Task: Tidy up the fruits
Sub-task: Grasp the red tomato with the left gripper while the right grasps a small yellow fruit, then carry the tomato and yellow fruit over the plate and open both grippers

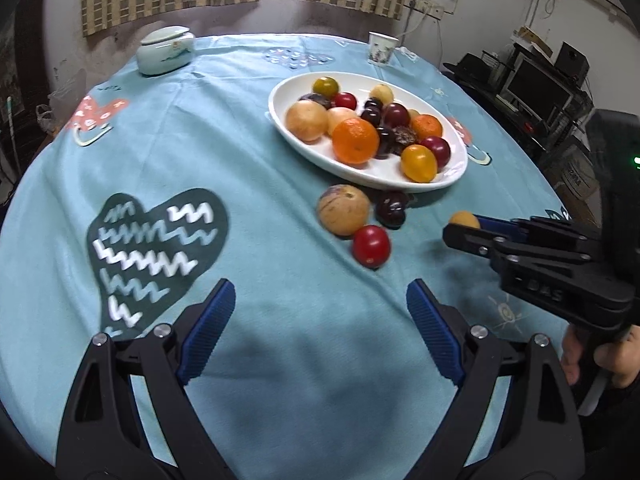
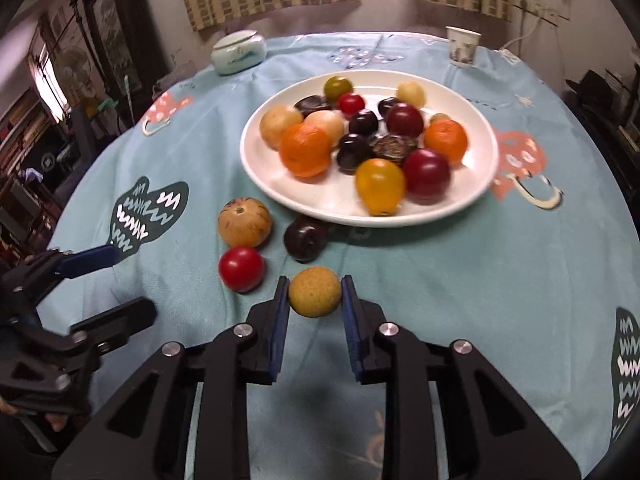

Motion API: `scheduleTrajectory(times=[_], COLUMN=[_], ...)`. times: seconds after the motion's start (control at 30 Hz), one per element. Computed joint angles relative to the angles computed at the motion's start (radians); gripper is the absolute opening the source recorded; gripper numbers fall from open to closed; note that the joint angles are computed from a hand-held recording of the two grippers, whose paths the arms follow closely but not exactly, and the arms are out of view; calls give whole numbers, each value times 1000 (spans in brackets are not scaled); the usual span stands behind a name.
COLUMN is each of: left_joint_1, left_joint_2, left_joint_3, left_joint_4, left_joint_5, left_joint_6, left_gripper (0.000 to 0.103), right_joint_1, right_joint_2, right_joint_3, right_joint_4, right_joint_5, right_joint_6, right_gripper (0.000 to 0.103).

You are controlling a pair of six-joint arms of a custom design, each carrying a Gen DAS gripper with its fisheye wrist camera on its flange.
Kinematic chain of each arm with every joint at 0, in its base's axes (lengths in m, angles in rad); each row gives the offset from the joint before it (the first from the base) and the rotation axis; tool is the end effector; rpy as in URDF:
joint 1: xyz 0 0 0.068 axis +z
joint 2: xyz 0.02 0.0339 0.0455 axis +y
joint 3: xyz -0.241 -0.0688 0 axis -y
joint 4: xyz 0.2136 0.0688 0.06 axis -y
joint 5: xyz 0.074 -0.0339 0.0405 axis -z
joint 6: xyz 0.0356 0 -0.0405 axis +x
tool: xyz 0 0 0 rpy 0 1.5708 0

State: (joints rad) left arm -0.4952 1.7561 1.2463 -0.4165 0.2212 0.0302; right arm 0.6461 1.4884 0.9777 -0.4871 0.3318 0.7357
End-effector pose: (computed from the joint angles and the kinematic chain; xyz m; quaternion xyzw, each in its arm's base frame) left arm 0.3002 -0.1710 0.2116 0.2786 0.9013 -0.1744 0.2822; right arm 0.2259 0.1558 0.2112 0.0890 0.9430 0.0555 0.3157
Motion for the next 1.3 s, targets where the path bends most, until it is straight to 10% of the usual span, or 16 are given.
scheduleTrajectory(times=[0.23,0.37,0.57,1.3], left_joint_1=[-101,-115,-110,-98], left_joint_2=[146,251,281,29], left_joint_3=[115,225,255,154], left_joint_4=[21,-43,-48,-59], left_joint_5=[-86,-82,-44,22], left_joint_6=[-14,-24,-33,-6], left_gripper=[86,41,30,30], right_joint_1=[-29,-43,-62,-19], right_joint_2=[-179,-245,-281,-261], right_joint_3=[-164,-214,-252,-217], right_joint_4=[25,19,44,51], right_joint_5=[-47,-57,-85,-66], right_joint_6=[49,66,69,83], right_gripper=[26,26,26,26])
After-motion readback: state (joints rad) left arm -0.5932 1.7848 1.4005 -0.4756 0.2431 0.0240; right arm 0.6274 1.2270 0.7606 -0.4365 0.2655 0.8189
